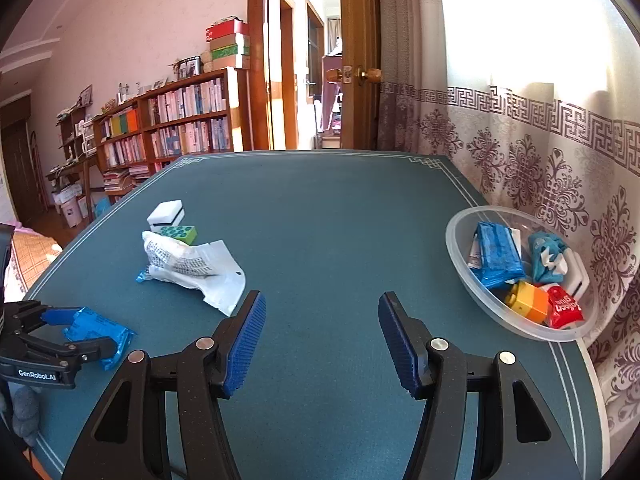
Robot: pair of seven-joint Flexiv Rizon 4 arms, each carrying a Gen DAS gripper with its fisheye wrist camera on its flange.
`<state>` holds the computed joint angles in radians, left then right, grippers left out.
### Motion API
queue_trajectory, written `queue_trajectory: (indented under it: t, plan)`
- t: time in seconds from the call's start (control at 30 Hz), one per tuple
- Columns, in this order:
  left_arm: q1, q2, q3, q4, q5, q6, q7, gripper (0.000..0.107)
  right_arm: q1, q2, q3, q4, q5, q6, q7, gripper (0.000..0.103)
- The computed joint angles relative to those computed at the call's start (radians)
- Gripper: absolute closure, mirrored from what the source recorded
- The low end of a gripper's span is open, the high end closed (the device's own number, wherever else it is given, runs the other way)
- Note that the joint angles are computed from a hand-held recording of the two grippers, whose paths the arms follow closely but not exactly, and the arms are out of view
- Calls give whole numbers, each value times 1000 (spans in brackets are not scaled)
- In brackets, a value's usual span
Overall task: Organize objects
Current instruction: 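Grasp the second blue wrapped packet with the left gripper and lift it, then hold the blue packet with the left gripper while the right gripper grasps the white plastic bag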
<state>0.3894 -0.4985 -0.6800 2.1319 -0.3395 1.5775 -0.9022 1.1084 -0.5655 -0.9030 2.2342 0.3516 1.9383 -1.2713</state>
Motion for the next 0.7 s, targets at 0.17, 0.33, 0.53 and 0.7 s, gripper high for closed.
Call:
queue_trajectory:
  t: [0.17,0.33,0.53,0.7]
  plan:
    - [22,-8,-7,-4,6,13,-2,18,-38,12,60,-50,-54,0,-38,43]
    - [102,-20,-81,10,-5,0,11,15,-231,67,287,-141,-159,-19,-109,43]
    - [240,-49,-211,50,74,51,8,7,-421,33,497,-267,-318,-89,-186,37]
    - [262,-58,-208,57,172,69,4,4,-583,-26,649,-394,-465,-189,-193,37]
